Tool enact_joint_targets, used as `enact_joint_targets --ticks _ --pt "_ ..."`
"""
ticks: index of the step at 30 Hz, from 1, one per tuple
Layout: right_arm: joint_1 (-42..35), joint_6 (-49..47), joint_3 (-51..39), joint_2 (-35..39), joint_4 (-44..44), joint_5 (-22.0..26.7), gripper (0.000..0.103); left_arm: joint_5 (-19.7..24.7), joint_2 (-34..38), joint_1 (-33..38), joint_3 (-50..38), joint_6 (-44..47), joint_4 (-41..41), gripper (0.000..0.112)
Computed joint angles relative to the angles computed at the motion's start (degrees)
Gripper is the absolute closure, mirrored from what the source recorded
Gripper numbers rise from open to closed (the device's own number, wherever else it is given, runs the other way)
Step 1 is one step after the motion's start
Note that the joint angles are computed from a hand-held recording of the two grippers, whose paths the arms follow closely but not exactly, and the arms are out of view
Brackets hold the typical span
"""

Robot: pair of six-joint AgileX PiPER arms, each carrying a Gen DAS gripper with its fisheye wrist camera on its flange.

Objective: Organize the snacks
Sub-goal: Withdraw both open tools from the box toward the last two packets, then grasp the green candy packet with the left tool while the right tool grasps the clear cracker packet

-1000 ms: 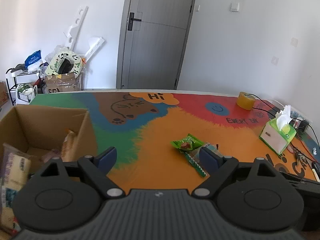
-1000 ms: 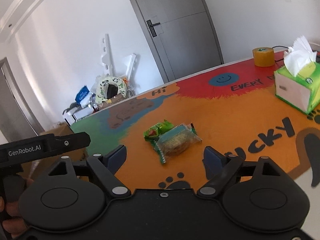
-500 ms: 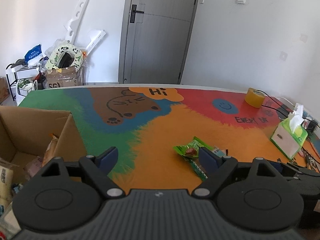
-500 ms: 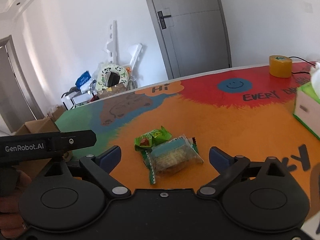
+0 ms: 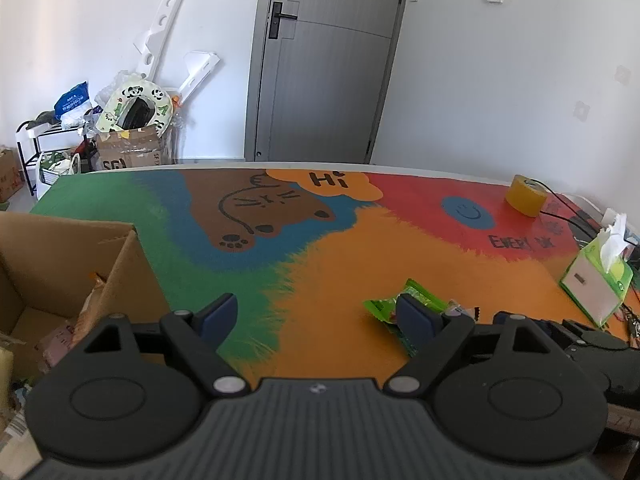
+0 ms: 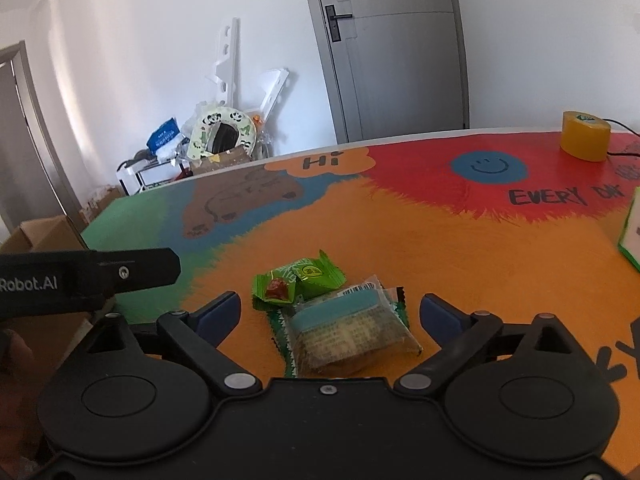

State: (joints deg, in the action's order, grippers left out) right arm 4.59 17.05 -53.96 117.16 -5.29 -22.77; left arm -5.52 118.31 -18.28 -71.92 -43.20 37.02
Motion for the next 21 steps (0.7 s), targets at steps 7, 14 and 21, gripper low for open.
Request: enact_joint_targets --ticks 7,14,21 --pt "-1.11 0.56 0.93 0.88 -0.42 -1.69 0.039 1.61 1.65 -0.68 -2.37 1.77 -1.43 0.026" --pt "-3.54 6.06 3.82 -0.71 -4.6 -4.04 0.049 1.92 2.97 -2.79 -4.58 7.82 -6.94 0.026" --pt "-5.43 2.84 7.22 -2.43 -0.71 -5.44 0.049 2.83 6.11 -5.19 -8.52 13.56 -10.87 0.026"
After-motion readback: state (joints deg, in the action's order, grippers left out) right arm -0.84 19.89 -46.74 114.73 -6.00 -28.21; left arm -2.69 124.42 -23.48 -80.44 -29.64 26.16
